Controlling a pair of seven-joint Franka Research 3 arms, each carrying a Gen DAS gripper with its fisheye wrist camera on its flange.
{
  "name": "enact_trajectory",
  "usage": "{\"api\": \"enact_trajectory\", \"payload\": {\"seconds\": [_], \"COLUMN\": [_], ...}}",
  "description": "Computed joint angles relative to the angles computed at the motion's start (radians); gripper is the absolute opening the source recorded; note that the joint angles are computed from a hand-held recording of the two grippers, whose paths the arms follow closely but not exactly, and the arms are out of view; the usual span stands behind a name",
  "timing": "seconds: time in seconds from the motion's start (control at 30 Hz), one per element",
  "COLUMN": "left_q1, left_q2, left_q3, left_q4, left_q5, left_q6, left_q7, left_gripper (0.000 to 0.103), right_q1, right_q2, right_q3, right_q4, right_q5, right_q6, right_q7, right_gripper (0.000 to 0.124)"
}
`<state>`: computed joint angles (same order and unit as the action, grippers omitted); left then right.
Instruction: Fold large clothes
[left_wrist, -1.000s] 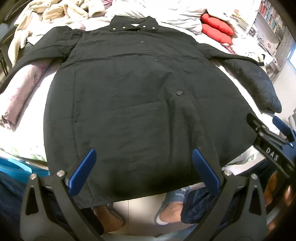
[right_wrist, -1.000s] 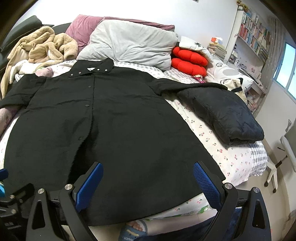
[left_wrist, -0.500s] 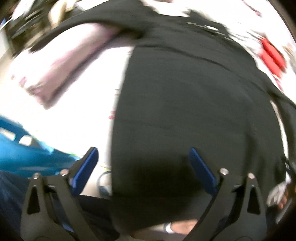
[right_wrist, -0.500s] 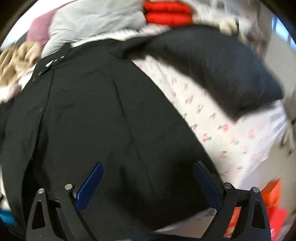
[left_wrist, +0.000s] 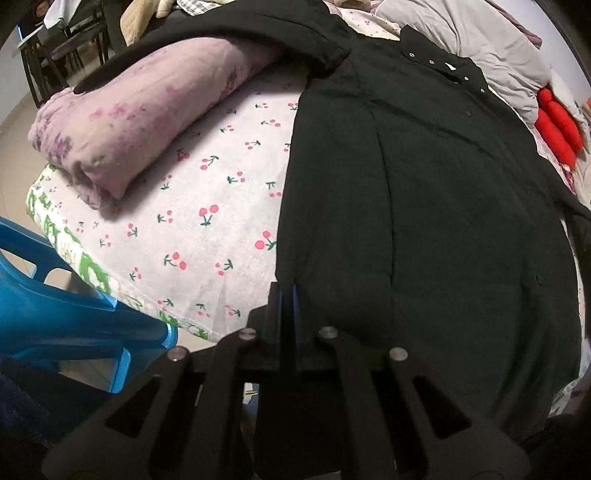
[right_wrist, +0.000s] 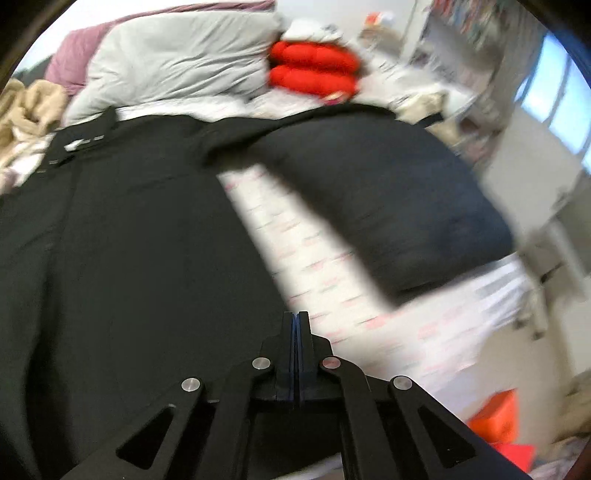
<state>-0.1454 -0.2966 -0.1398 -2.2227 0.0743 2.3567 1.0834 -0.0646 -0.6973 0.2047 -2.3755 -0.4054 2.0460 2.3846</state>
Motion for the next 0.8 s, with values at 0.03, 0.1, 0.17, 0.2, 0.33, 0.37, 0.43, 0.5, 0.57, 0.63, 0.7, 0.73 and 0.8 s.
{"api": "enact_trajectory", "payload": {"seconds": [0.03,0.1,0.17,0.2,0.33,0.37,0.43,0.5,0.57,0.63,0.7,0.73,0.8], "left_q1": [0.002,0.002,0.010,0.009,0.000,-0.002,-0.006,-0.011,-0.015,-0.017,-0.024,-0.030,-0.043], "left_q2": [-0.001,-0.023,-0.017,-0.009,0.024,0.037,0.068,0.118,0.199,0.262,0.337,0.377,0.419], "left_q3": [0.003,0.000,-0.006,-0.007,-0.003,-0.004,-0.011,-0.015,-0.021,-0.032,-0.046,-0.053,-0.059], "left_q4": [0.006,0.005,0.028,0.048,0.121,0.148,0.209,0.294,0.415,0.512,0.619,0.672,0.707], "left_q5": [-0.003,-0.013,-0.002,0.002,-0.010,-0.011,-0.005,-0.008,-0.022,-0.020,-0.017,-0.001,0.059], "left_q6": [-0.010,-0.026,-0.018,-0.017,-0.018,-0.024,-0.033,-0.059,-0.095,-0.118,-0.152,-0.165,-0.142], "left_q7": [0.001,-0.022,-0.057,-0.062,-0.040,-0.034,-0.014,0.017,0.050,0.073,0.115,0.126,0.110], "left_gripper": [0.007,0.009,0.011,0.013,0.051,0.053,0.054,0.062,0.066,0.068,0.075,0.076,0.077], "right_q1": [0.034,0.055,0.037,0.028,0.014,0.015,0.003,-0.024,-0.050,-0.060,-0.061,-0.068,-0.089], "right_q2": [-0.005,-0.012,-0.025,-0.030,-0.005,-0.002,0.002,0.032,0.059,0.092,0.130,0.153,0.212], "right_q3": [-0.062,-0.102,-0.073,-0.064,-0.043,-0.048,-0.053,-0.048,-0.047,-0.080,-0.125,-0.145,-0.173], "right_q4": [-0.019,-0.039,-0.050,-0.061,-0.064,-0.064,-0.064,-0.027,0.007,0.032,0.060,0.082,0.139], "right_q5": [0.068,0.138,0.125,0.117,0.133,0.151,0.168,0.169,0.169,0.200,0.267,0.295,0.331], "right_q6": [0.047,0.098,0.140,0.174,0.252,0.280,0.341,0.371,0.388,0.440,0.506,0.527,0.553], "right_q7": [-0.039,-0.102,-0.123,-0.130,-0.138,-0.135,-0.128,-0.119,-0.106,-0.096,-0.086,-0.083,-0.084], "right_gripper": [0.001,0.002,0.005,0.011,0.042,0.063,0.073,0.073,0.073,0.073,0.073,0.073,0.073]}}
